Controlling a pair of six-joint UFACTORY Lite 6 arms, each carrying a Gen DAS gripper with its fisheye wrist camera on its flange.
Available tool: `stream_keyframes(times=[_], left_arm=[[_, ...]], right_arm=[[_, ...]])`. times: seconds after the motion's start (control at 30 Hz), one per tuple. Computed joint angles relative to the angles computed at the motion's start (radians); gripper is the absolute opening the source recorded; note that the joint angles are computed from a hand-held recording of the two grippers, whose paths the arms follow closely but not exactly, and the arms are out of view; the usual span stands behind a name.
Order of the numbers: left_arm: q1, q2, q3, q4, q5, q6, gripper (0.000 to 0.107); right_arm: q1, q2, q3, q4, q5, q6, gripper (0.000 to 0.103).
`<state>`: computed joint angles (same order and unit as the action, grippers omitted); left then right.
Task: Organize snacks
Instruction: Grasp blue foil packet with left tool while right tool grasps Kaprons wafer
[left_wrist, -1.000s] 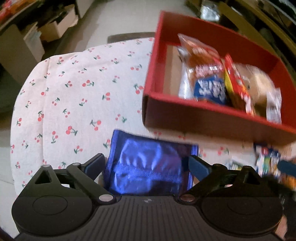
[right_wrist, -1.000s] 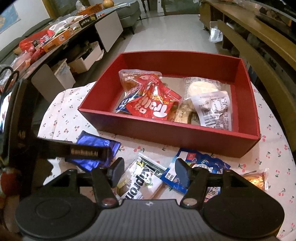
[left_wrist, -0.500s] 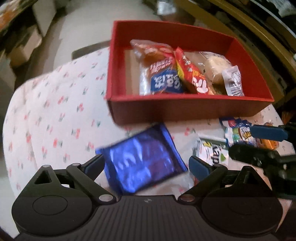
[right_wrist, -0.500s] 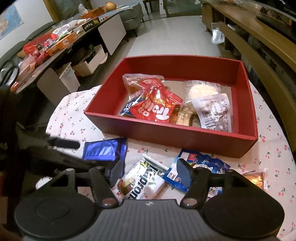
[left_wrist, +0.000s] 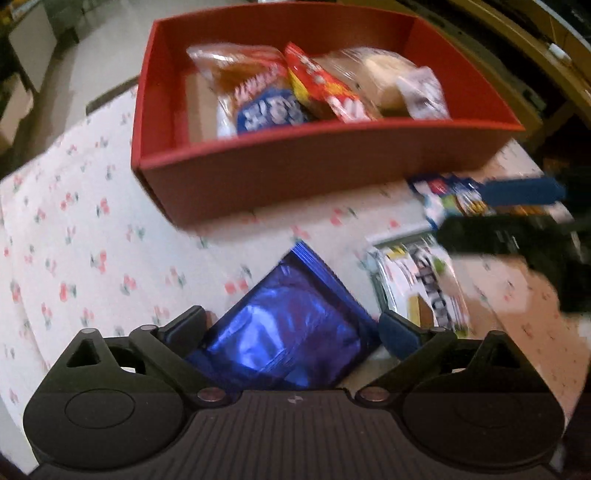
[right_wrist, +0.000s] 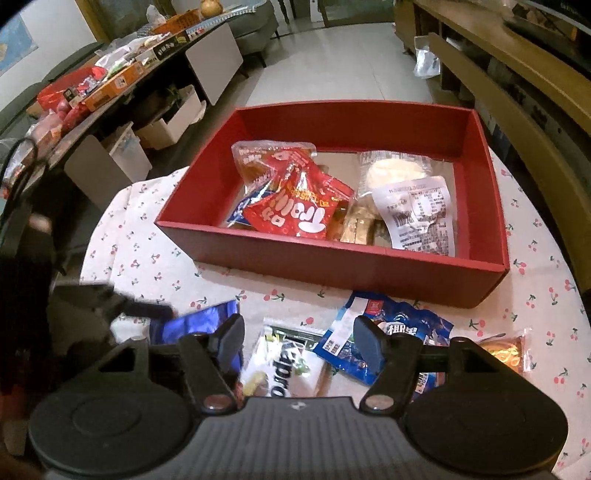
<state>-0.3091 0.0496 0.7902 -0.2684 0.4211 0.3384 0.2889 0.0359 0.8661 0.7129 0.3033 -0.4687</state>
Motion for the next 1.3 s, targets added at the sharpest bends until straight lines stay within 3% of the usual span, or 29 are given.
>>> stream_keyframes(times=[0.2, 0.33, 0.47, 0.53, 0.63, 0.83, 1.07, 1.3], left_arm=[[-0.045, -0.146, -0.135, 0.029, 0.038, -0.055, 0.101], [-0.078, -0.088, -0.117, 0.076, -0.01, -0.134, 0.103], [-0.175, -0.039, -0.084, 0.296, -0.057, -0.41, 0.098], [-0.232, -0.054, -0.095, 0.428, -0.052, -0.546, 0.089], [-0.235, -0.106, -0.127, 0.422, -0.042, -0.568, 0.078], [-0.147, -0.23, -0.189, 0.307, 0.005, -0.487, 0.073], [-0.073, -0.373, -0.27, 0.237, 0.064, -0.381, 0.074], [-0.074, -0.291, -0.219, 0.283, 0.054, -0.446, 0.086]], right_arm=[[-0.022, -0.028, -0.019, 0.037, 0.018, -0.043, 0.086], [-0.012, -0.014, -0.018, 0.023, 0.02, -0.025, 0.086], [0.009, 0.001, -0.023, -0.019, 0.01, 0.021, 0.086], [0.01, -0.005, -0.031, -0.033, 0.004, 0.043, 0.086], [0.009, -0.029, -0.056, -0.039, -0.001, 0.064, 0.086], [0.05, -0.073, -0.111, -0.064, -0.007, 0.119, 0.086], [0.108, 0.017, -0.09, -0.151, -0.048, 0.243, 0.086], [0.147, 0.13, -0.025, -0.187, -0.1, 0.28, 0.088]])
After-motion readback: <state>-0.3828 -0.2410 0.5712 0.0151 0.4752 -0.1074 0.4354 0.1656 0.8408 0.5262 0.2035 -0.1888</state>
